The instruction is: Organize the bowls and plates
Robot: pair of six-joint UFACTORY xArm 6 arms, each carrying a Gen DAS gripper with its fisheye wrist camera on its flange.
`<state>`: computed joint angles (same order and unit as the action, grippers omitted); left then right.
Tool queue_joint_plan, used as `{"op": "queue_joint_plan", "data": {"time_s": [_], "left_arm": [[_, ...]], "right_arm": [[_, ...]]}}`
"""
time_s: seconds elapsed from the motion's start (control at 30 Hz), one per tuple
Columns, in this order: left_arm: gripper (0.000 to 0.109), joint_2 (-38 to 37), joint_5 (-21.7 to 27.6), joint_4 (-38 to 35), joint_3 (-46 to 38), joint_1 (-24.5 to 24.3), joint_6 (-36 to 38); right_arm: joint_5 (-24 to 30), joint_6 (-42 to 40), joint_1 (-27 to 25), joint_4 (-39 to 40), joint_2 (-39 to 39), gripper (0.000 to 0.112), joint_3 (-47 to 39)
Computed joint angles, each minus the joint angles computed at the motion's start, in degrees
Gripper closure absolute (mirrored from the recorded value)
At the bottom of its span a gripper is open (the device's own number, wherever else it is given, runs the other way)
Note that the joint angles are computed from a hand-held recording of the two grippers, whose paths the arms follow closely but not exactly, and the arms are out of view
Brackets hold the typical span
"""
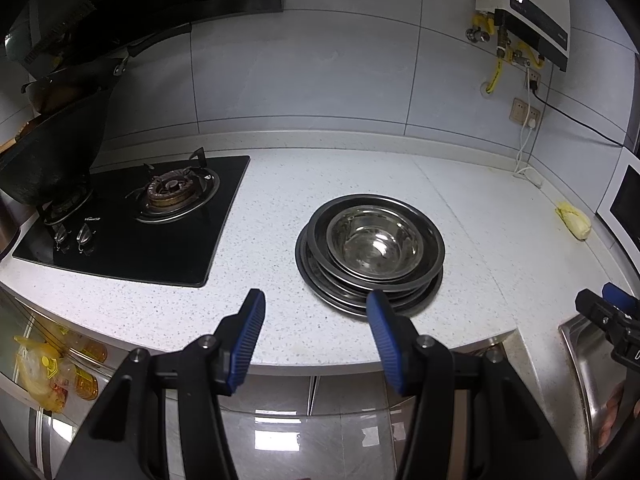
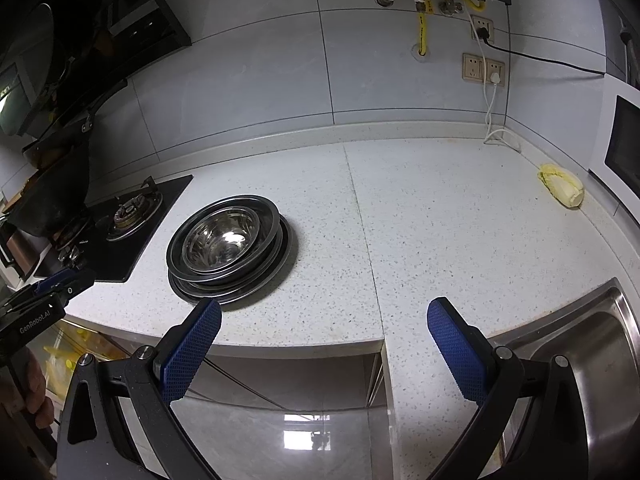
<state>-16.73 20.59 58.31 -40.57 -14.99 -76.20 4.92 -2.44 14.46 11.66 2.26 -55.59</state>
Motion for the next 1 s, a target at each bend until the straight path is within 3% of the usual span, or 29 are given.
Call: {"op": "queue_joint_plan", "data": {"time_s": [0.43, 1.0], "left_arm": [[0.057, 0.4, 0.4, -1.2, -0.3, 0.6, 1.1], [0.057, 0.5, -0.2, -0.8, -0.3, 1.3, 0.5]], "right_arm": [[-0.1, 7.0, -1.0, -8.3, 0.5, 0.011, -0.2], [-0.1, 6.4, -1.0, -8.6, 1.3, 0.011, -1.1]]}}
